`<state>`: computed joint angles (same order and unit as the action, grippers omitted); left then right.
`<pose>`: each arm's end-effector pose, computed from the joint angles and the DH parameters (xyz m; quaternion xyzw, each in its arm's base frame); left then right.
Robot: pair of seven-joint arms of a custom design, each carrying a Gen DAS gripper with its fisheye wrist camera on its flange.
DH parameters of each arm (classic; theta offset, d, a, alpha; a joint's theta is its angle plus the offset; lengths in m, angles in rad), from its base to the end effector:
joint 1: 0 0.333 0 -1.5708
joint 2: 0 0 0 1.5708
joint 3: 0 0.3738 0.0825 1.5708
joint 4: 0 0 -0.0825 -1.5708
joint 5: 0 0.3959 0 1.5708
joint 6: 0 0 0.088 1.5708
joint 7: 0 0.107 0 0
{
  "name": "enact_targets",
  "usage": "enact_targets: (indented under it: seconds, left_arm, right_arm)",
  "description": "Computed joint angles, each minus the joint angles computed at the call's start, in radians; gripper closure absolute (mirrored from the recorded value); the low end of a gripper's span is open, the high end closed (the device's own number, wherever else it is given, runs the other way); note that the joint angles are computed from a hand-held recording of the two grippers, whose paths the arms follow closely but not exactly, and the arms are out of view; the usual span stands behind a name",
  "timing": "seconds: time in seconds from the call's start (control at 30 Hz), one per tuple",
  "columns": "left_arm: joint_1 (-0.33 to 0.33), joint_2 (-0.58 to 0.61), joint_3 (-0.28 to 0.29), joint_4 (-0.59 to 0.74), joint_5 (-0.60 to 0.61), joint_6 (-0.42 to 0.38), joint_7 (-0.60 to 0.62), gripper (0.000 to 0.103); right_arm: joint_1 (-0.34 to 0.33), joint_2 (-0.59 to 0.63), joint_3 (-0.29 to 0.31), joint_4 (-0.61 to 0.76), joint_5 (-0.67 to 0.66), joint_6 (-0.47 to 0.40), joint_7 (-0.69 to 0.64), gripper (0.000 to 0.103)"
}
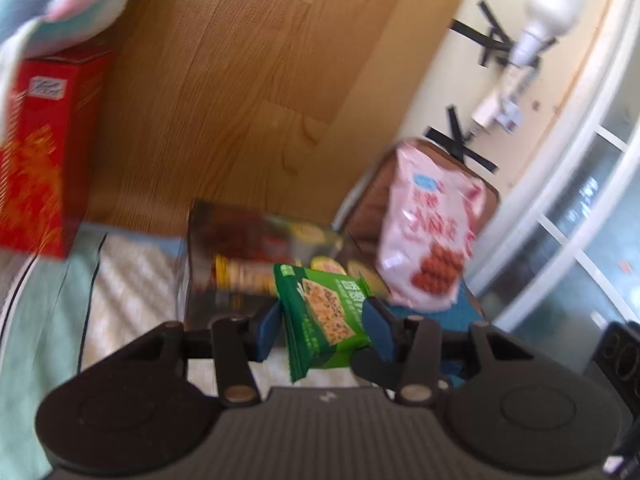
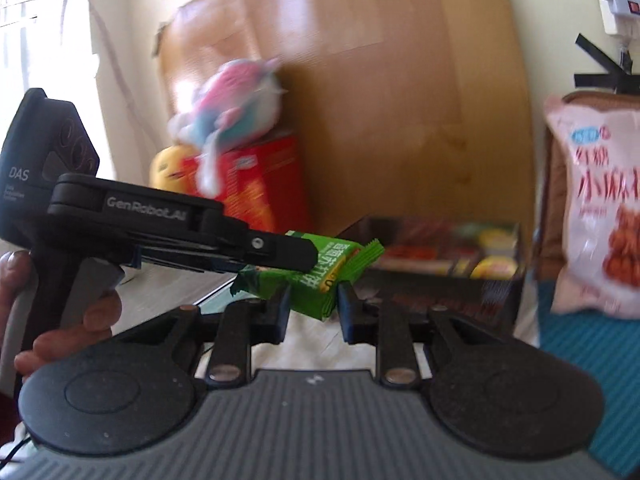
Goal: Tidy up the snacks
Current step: 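Carry the green cracker packet into the black tin box and release, then grasp the light green leaf-print packet with the left gripper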
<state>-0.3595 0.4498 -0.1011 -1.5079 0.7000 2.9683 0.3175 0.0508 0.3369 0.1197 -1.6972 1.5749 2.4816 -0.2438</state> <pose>0.6744 -0.3637 0.5668 -0.6697 0.5475 -0.4734 0.1663 0.7081 0.1066 0.4948 -0.7544 0.3055 -0.1708 0.5554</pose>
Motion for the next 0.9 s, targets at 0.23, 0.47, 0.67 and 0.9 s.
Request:
enact_targets:
  seconds: [0.23, 0.47, 0.67, 0.9]
  left_arm:
    - [0.005, 0.208, 0.004, 0.292, -0.077, -0.172, 0.096, 0.044]
    - [-0.029, 0.098, 0.105, 0.085, -0.006, 0.012, -0.085, 0.044]
    - [-0.128, -0.101, 0.226, -0.239, 0.209, 0.154, -0.371, 0.035]
    - [-0.123, -0.219, 0.186, -0.448, 0.350, 0.178, -0.559, 0.034]
  right_arm:
    - [0.048, 0.196, 0.028, 0.256, -0.148, 0.170, 0.157, 0.069]
    - [-0.047, 0.177, 0.097, 0.220, -0.115, 0.182, 0.254, 0.062]
    - [-0.098, 0.049, 0.030, 0.027, -0.231, -0.087, 0.356, 0.050]
    - [-0.046, -0.051, -0.039, -0.154, -0.445, -0.240, 0.334, 0.034]
